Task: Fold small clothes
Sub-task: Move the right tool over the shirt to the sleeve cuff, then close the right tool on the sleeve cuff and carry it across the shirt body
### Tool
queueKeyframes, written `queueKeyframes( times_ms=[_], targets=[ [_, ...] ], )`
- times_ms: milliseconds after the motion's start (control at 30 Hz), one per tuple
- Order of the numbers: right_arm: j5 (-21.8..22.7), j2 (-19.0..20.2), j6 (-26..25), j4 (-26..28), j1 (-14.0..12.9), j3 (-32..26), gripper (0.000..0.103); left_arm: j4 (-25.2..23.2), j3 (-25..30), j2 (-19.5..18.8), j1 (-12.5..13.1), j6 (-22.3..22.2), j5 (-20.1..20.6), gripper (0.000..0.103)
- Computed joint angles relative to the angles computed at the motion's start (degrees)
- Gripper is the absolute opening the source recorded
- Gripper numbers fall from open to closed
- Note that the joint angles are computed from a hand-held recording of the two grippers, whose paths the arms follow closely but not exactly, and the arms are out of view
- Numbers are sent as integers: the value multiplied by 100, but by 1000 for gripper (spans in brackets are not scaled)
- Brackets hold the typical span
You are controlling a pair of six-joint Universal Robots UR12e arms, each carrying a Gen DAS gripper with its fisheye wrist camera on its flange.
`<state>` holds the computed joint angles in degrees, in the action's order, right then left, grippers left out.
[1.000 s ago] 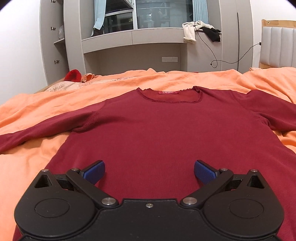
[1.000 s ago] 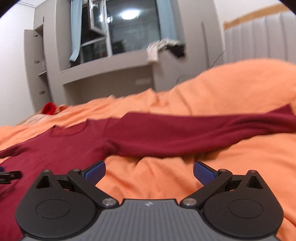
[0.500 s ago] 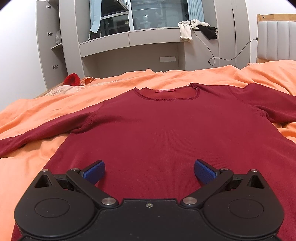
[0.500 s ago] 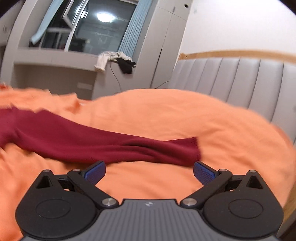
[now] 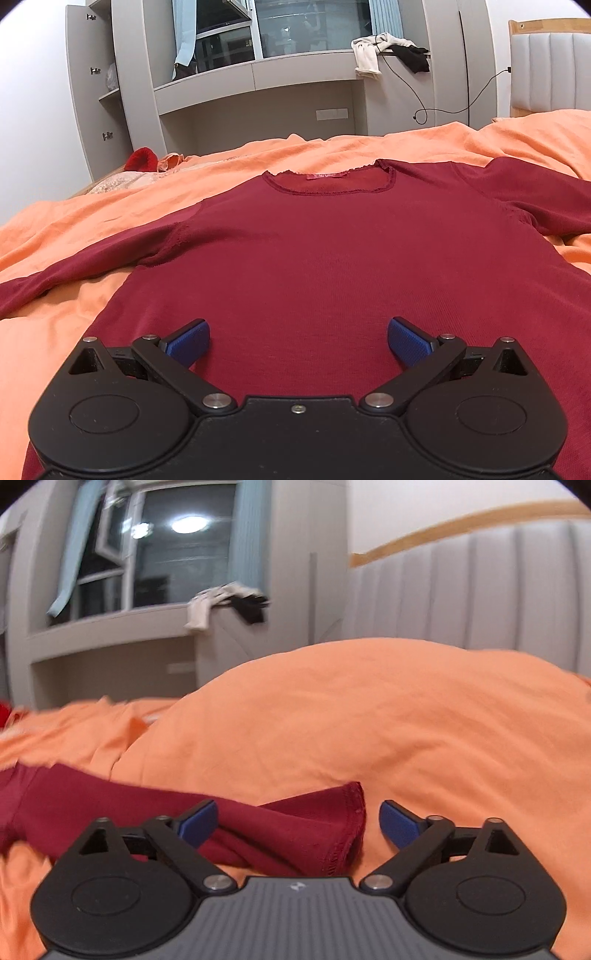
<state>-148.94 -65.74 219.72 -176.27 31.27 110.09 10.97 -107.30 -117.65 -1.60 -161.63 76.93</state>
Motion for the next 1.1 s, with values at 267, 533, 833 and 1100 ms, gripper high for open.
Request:
queueKeyframes(
  times_ms=[267, 533, 833, 1100],
  targets=[
    [-66, -95, 53, 1619, 41, -218, 36, 29, 2, -16, -19, 39, 53, 103],
    [-1, -130, -370, 915, 215, -373, 9, 12, 1, -10, -21, 24, 43, 103],
    [845, -5, -1368, -159, 485, -1209, 8, -39, -22, 68, 41, -182, -83, 103],
    [1607, 623, -2607, -617, 695, -2400, 8, 89, -39, 234, 300, -808, -426, 103]
  ],
)
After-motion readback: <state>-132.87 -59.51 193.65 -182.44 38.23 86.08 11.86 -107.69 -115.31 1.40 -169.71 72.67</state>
